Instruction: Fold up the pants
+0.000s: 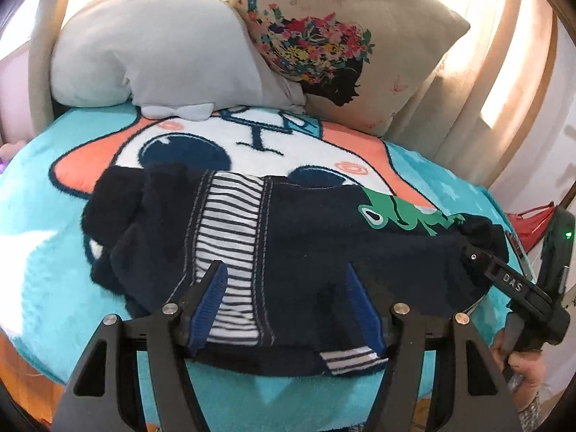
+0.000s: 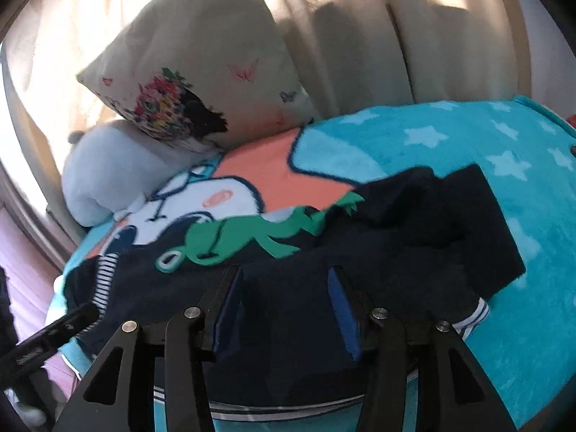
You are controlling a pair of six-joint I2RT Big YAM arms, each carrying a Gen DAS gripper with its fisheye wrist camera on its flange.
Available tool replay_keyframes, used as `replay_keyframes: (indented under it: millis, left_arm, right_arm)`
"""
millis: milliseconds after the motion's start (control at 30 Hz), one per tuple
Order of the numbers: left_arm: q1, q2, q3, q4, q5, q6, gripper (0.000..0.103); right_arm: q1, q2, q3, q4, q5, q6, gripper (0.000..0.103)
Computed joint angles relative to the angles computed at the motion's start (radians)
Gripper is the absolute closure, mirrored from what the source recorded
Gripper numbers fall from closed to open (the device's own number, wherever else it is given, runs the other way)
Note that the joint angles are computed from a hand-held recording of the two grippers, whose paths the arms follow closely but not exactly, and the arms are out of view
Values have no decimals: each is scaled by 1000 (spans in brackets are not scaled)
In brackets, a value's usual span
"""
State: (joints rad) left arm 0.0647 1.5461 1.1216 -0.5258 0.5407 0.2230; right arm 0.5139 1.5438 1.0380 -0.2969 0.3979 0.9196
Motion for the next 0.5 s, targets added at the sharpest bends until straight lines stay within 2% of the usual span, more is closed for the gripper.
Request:
replay_keyframes:
  millis: [67,200,300,400,500]
  left_arm:
    - [6,-7,-5,4,12,2,37]
    - [9,-21,-18,10,20,6,37]
    - [8,-30,-25,17,16,5,37]
    - [2,-54,-49,56,-44,0,37]
    - [-8,-71,-64,79,-118,-1,36]
  right_arm:
    - [-13,-16,-31,26,-3,33,50]
    - [-30,-83,-91,29,55,118,49]
    - [-9,-121,-106,31,117,116,44]
    - [18,-123,-88,16,167,96,41]
    - [35,-102,-63,3,172,78,39]
